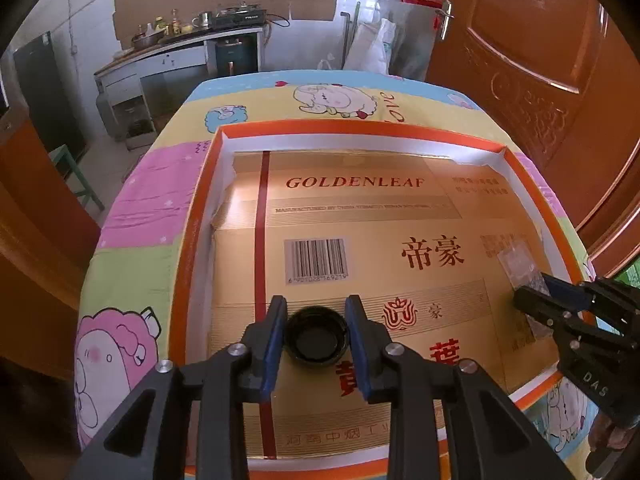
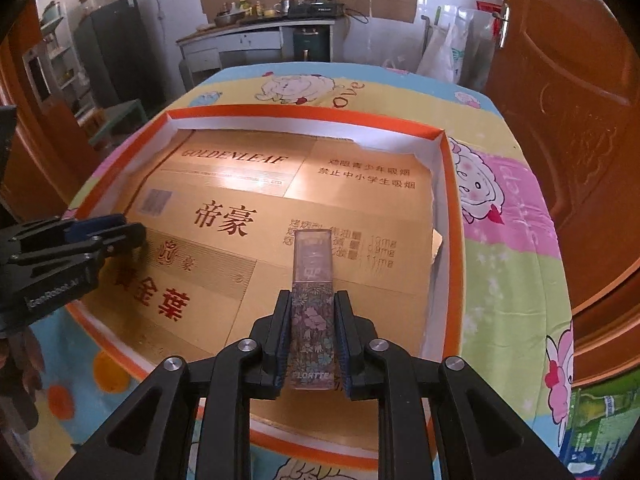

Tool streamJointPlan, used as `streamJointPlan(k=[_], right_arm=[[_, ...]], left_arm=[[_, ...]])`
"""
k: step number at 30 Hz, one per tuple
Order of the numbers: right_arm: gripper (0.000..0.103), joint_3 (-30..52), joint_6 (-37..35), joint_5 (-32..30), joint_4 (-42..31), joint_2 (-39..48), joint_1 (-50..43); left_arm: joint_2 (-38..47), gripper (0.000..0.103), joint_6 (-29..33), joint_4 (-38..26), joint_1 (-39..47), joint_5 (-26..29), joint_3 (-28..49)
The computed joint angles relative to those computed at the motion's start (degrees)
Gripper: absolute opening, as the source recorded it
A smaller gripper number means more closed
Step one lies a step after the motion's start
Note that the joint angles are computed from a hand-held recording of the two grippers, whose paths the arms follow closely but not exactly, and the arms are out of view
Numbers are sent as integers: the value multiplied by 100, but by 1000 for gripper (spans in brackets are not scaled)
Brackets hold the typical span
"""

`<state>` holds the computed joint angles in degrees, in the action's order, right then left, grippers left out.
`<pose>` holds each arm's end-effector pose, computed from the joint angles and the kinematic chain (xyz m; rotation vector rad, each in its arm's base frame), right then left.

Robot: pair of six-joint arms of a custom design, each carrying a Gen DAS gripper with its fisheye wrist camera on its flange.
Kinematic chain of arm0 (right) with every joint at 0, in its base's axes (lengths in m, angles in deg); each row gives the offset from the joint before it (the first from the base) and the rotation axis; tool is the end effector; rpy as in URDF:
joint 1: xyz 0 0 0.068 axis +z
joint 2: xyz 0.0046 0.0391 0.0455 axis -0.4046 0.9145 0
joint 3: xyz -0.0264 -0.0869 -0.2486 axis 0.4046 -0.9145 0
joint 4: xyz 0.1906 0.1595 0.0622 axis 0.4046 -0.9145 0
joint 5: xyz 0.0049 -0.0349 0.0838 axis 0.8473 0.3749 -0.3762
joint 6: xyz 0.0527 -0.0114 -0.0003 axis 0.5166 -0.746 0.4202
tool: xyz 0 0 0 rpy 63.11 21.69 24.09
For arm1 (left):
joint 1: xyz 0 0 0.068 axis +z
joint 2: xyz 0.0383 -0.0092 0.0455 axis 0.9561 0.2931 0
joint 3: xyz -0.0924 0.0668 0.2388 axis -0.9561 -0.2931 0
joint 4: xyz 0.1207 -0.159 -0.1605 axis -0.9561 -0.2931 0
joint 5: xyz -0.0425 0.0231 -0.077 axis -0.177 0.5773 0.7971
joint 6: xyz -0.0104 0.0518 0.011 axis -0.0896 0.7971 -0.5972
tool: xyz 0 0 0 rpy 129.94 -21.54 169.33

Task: Organize rigid objects
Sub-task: 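Carry the bottle with the right tool into the tray while the left tool drops the black cap there, then withdraw both open tools from the tray back over the table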

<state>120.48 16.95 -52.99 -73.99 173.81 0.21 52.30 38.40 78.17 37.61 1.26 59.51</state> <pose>0.2766 0.1167 0.1187 -0.0883 2.5814 0.0380 0.3438 -0.2382 0.1035 0.3417 2.5505 -0.1911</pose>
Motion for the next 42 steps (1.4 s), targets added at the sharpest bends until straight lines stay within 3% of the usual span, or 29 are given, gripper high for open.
streamJointPlan(k=[2,4,6,11,14,19,23,26,29,31,35,42], right_arm=[[56,-46,43,170,69,-14,64],[63,-178,98,263,146,-171,146],[63,-347,172,420,212,-427,258],[63,-764,418,755,27,-1378,551],[63,-1107,650,867,-242,-2208,820],[63,-1470,1453,1779,-1368,-3591,2029],[63,-1584,2892,2853,-2599,-4178,3809],[63,-1597,4753,3585,-3542,-4004,5574],[63,-1544,6406,3880,-3975,-3186,6989],[63,-1491,6992,3860,-3906,-2582,7545],[63,-1431,7038,3658,-3190,-1605,7969],[63,-1322,6404,3446,-2396,-836,7533]], left_arm=[[-54,39,98,56,16,154,-78],[-7,59,354,-91,48,389,43],[-87,62,270,-167,-11,298,5],[-944,62,31,637,-61,413,-945],[-1615,62,-106,781,-100,550,-1540],[-2885,62,-168,906,-323,504,-2642],[-4078,62,-315,1080,-774,146,-3728],[-4815,62,-690,1079,-1297,-462,-4506],[-5657,62,-1201,1284,-1796,-788,-5407],[-6223,62,-1596,1149,-2257,-1181,-5847],[-6852,62,-2270,586,-3071,-2017,-6200],[-6792,62,-2820,431,-3732,-2493,-6375]])
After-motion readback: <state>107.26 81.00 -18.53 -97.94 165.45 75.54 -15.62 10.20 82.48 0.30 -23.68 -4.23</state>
